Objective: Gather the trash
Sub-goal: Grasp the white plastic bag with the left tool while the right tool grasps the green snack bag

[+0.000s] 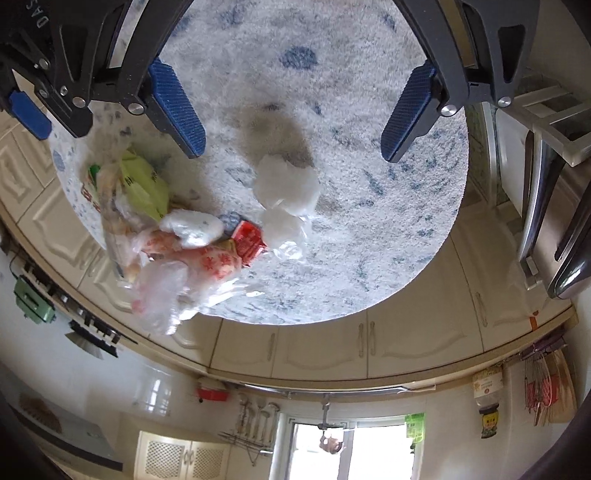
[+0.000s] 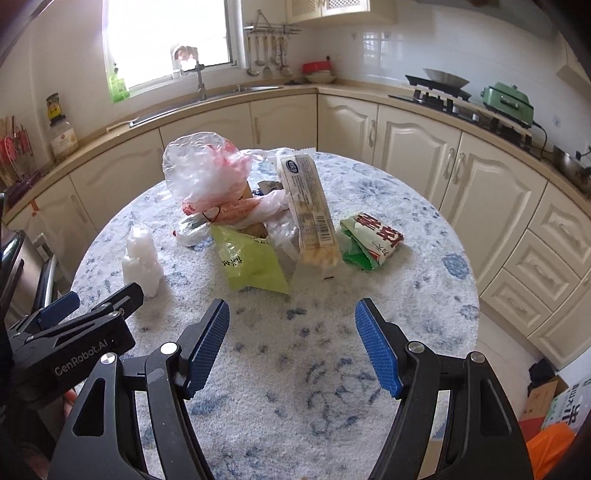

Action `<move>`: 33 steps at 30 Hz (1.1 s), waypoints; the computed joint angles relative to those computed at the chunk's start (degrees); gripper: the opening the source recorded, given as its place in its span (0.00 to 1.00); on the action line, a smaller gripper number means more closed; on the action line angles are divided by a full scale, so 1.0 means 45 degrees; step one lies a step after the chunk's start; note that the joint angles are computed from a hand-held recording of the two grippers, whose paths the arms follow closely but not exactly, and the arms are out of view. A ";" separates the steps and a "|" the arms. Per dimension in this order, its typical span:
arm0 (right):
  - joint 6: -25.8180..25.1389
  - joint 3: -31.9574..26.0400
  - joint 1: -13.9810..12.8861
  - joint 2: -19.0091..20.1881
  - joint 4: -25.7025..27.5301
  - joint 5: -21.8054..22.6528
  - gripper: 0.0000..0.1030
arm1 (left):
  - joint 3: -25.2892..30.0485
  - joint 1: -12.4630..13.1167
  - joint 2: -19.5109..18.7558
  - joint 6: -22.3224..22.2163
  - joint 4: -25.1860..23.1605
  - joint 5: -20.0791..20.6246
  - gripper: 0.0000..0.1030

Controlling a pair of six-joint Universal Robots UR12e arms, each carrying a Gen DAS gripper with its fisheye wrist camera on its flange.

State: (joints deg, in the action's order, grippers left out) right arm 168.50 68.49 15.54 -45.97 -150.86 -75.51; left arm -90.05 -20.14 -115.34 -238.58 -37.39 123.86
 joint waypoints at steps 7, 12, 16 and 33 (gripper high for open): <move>-0.0258 -0.1239 0.0137 0.0773 0.0729 0.0002 0.70 | 0.0295 0.0841 -0.0617 0.0018 0.0753 -0.1677 0.82; -0.0840 -0.1672 0.0332 0.1087 0.0687 -0.0272 0.70 | 0.0697 0.0927 -0.0957 0.0409 0.0945 -0.1314 0.58; -0.1243 -0.1820 0.0456 0.1174 0.0816 -0.0164 0.70 | 0.0639 0.1115 -0.1018 0.0804 0.1624 -0.1700 0.33; -0.1019 -0.2546 0.0834 0.1660 0.1684 -0.0489 0.15 | 0.0735 0.1442 -0.1257 0.1678 0.2153 -0.1491 0.28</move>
